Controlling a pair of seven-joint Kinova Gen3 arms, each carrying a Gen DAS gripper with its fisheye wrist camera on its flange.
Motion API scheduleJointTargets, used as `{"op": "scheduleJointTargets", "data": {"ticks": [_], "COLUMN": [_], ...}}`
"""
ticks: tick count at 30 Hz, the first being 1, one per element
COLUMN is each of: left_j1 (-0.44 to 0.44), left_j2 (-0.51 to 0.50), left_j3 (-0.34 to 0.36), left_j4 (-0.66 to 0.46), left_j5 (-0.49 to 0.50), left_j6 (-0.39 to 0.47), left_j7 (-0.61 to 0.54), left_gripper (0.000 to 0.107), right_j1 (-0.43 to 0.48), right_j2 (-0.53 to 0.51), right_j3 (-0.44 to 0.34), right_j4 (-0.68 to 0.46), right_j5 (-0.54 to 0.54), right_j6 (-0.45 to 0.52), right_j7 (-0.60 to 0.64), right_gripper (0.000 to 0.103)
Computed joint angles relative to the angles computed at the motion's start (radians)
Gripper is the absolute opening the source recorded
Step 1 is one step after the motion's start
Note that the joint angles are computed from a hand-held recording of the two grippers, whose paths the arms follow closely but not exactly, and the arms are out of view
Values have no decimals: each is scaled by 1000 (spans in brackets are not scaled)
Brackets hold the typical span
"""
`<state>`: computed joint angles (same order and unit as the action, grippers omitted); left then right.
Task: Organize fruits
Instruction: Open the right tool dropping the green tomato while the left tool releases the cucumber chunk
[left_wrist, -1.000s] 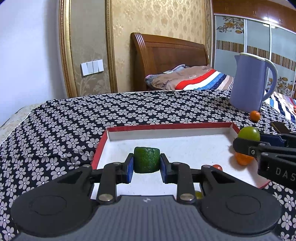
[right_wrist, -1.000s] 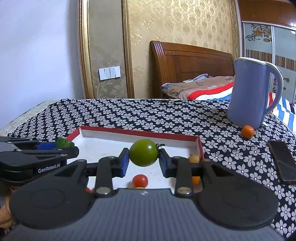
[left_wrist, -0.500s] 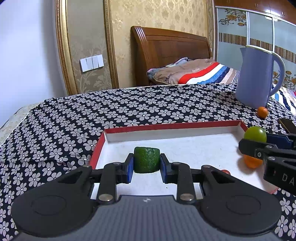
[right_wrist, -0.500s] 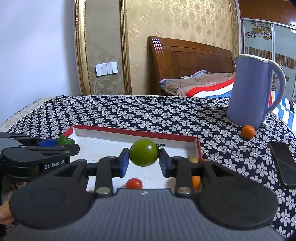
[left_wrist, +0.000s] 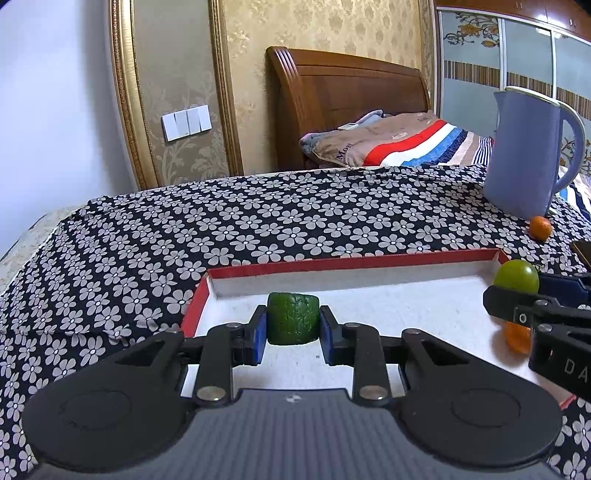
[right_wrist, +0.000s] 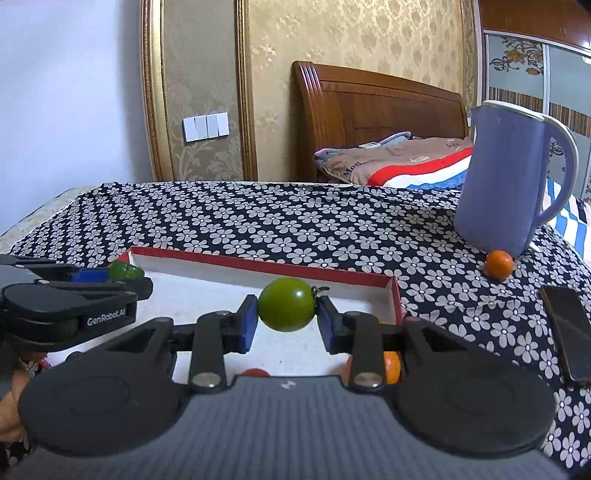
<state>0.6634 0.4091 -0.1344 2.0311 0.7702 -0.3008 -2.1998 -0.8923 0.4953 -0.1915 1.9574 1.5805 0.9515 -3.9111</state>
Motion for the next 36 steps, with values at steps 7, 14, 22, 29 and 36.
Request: {"op": "scheduleJointTargets", "data": {"ticks": [7, 14, 22, 29, 36], "left_j1": [21, 81, 158, 201, 193], "left_j2": [35, 67, 101, 133, 148], "left_j3": [-50, -137, -242, -315, -322], "left_j4": [-56, -99, -137, -168, -188], "left_j5": [29, 29, -12, -68, -145], "left_j6": [60, 106, 155, 202, 232], "left_j7": [-9, 11, 84, 162, 250], "left_gripper": [28, 28, 28, 28, 28], "right_j1": [36, 49, 64, 74, 65], "right_j2": [8, 22, 36, 48, 47], "right_j3": [8, 30, 52, 68, 76], "right_j4": [-24, -62, -82, -94, -97], "right_j5": [2, -23, -35, -38, -48], "right_j6": [-55, -86, -123, -144, -138], "right_j7": [25, 92, 114, 115, 125], "right_gripper": [32, 33, 33, 33, 32]}}
